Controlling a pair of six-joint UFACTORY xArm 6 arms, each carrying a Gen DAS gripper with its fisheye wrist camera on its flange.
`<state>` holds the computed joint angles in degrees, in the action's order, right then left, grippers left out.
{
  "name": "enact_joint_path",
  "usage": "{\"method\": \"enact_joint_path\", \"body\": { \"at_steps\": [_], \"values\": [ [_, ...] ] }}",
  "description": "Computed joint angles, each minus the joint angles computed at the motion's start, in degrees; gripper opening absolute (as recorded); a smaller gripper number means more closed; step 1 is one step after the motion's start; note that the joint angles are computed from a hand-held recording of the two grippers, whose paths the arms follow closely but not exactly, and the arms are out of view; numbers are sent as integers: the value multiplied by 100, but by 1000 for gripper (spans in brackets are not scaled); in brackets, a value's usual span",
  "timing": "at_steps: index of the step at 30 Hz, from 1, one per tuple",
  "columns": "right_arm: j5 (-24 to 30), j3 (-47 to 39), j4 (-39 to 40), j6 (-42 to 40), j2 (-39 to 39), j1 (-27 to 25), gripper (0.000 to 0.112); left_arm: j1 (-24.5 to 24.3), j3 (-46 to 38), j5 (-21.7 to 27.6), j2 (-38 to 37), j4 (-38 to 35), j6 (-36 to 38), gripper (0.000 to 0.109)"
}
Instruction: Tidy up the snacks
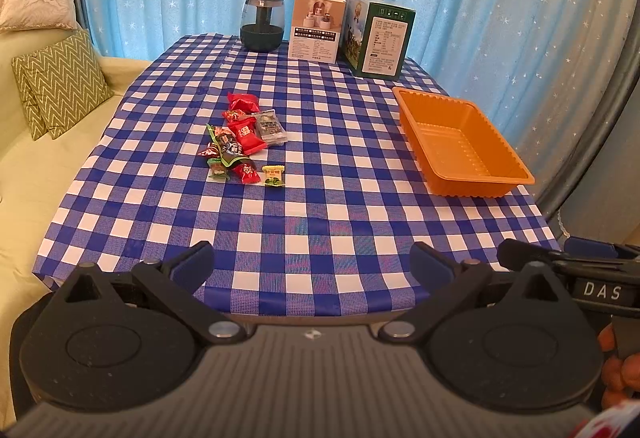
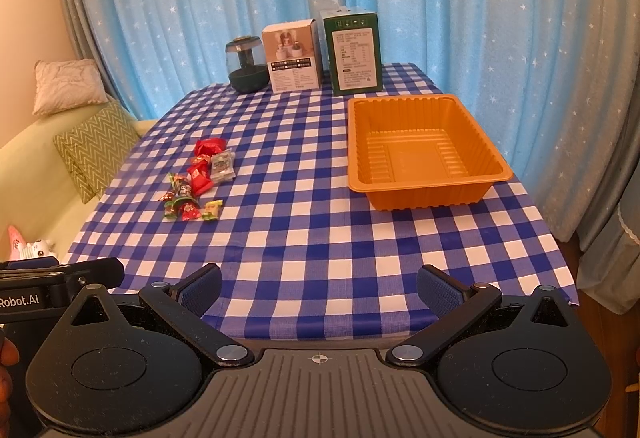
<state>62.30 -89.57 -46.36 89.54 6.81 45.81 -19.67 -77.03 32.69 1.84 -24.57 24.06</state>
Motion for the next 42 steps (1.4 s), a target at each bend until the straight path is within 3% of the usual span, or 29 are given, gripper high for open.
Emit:
{"method": "enact_joint_path", "body": {
  "at_steps": [29, 36, 42],
  "values": [
    [-55, 23, -31, 15, 0, -27, 103, 17, -10, 42, 4, -189, 23, 103],
    [-233, -83, -32, -145, 142, -111, 103, 265, -342, 29, 304, -269, 103, 103],
    [-738, -554, 63, -664, 641, -369, 102, 565, -979, 40, 829, -362, 376, 103]
  ]
}}
